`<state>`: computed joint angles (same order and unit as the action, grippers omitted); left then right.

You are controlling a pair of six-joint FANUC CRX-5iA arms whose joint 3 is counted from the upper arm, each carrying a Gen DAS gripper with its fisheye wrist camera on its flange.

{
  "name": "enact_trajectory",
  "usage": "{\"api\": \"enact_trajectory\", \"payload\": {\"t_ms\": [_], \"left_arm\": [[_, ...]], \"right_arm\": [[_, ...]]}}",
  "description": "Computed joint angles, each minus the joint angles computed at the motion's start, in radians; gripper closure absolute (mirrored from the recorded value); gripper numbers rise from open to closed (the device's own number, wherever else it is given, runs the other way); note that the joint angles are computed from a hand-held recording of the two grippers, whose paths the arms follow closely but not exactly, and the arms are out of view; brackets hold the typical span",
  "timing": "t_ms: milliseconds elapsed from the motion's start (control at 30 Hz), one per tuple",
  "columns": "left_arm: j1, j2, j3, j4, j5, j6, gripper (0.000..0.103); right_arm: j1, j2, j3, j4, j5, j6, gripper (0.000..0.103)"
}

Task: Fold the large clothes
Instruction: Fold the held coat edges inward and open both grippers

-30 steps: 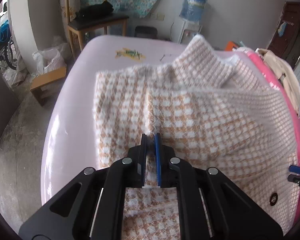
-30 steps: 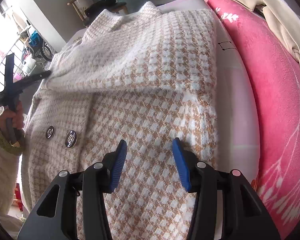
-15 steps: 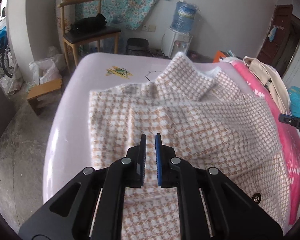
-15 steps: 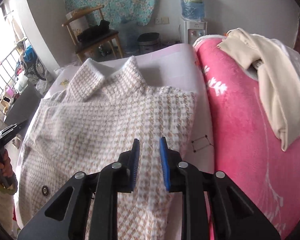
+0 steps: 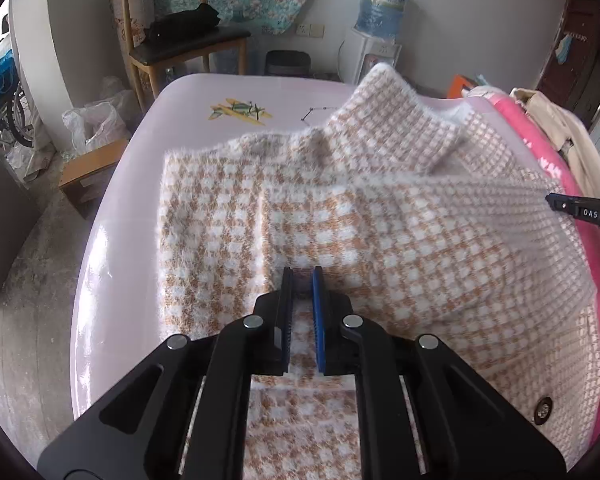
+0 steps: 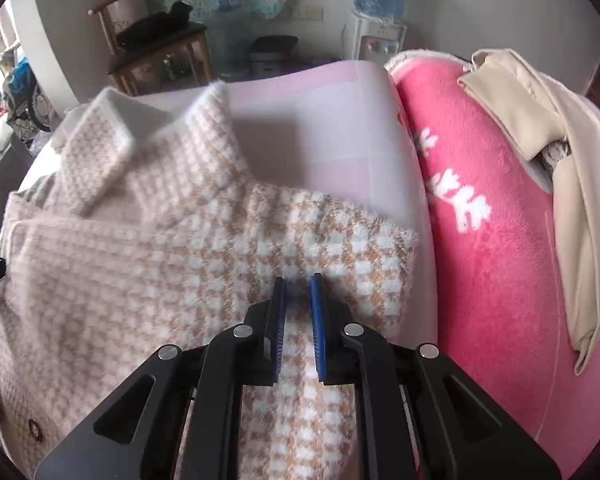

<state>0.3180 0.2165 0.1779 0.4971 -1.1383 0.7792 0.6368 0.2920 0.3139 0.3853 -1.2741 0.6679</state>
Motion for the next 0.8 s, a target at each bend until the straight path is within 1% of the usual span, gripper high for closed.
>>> {"api": "enact_trajectory", "payload": {"t_ms": [67, 133, 200, 267, 300, 333, 367, 400, 433, 500, 533, 567, 600, 633, 667, 700, 767, 800], "left_arm": [[0.006, -0.01, -0.008, 0.008, 0.003, -0.008, 0.094], [0.028, -0.034, -0.032, 0.05, -0.002, -0.058, 0.093], [0.052, -0.062, -0.068, 0.108, -0.016, -0.14, 0.092], [0.064, -0.078, -0.087, 0.129, -0.046, -0.188, 0.087], [0.061, -0.082, -0.092, 0.111, -0.051, -0.19, 0.086], [0.05, -0.085, -0.092, 0.07, -0.043, -0.174, 0.083], [0.039, -0.084, -0.095, 0.032, -0.03, -0.158, 0.083], [0.038, -0.096, -0.122, 0.046, 0.003, -0.169, 0.083], [0.038, -0.097, -0.123, 0.048, 0.009, -0.163, 0.082], [0.043, -0.096, -0.097, 0.032, -0.015, -0.116, 0.082], [0.052, -0.109, -0.102, 0.039, -0.015, -0.118, 0.081], [0.066, -0.129, -0.116, 0.062, -0.016, -0.141, 0.08], [0.082, -0.151, -0.131, 0.079, -0.022, -0.164, 0.078], [0.099, -0.174, -0.145, 0.09, -0.032, -0.186, 0.072], [0.12, -0.197, -0.16, 0.103, -0.051, -0.209, 0.068], [0.143, -0.218, -0.176, 0.115, -0.077, -0.234, 0.066], [0.187, -0.265, -0.212, 0.116, -0.118, -0.272, 0.057], [0.211, -0.29, -0.237, 0.117, -0.137, -0.29, 0.056]], "right_arm": [[-0.001, -0.004, 0.0, 0.006, 0.003, -0.034, 0.091], [0.035, -0.013, 0.0, 0.067, -0.037, -0.067, 0.091], [0.074, -0.078, -0.063, 0.085, 0.015, -0.065, 0.09], [0.114, -0.125, -0.11, 0.063, 0.055, -0.031, 0.089], [0.129, -0.135, -0.122, 0.035, 0.06, 0.002, 0.089], [0.141, -0.127, -0.125, 0.017, 0.041, 0.034, 0.088], [0.153, -0.106, -0.12, 0.008, -0.002, 0.054, 0.088], [0.161, -0.103, -0.144, 0.023, -0.004, 0.052, 0.088], [0.168, -0.117, -0.174, 0.05, 0.02, 0.035, 0.087], [0.173, -0.113, -0.146, 0.045, -0.025, -0.008, 0.087], [0.182, -0.119, -0.141, 0.049, -0.038, -0.034, 0.085], [0.198, -0.143, -0.157, 0.057, -0.026, -0.051, 0.084], [0.214, -0.171, -0.179, 0.064, -0.011, -0.065, 0.081], [0.236, -0.197, -0.201, 0.079, -0.013, -0.092, 0.073], [0.258, -0.222, -0.224, 0.093, -0.021, -0.121, 0.07], [0.283, -0.248, -0.249, 0.103, -0.027, -0.151, 0.067], [0.331, -0.299, -0.299, 0.106, -0.035, -0.208, 0.064], [0.357, -0.323, -0.323, 0.099, -0.038, -0.24, 0.064]]}}
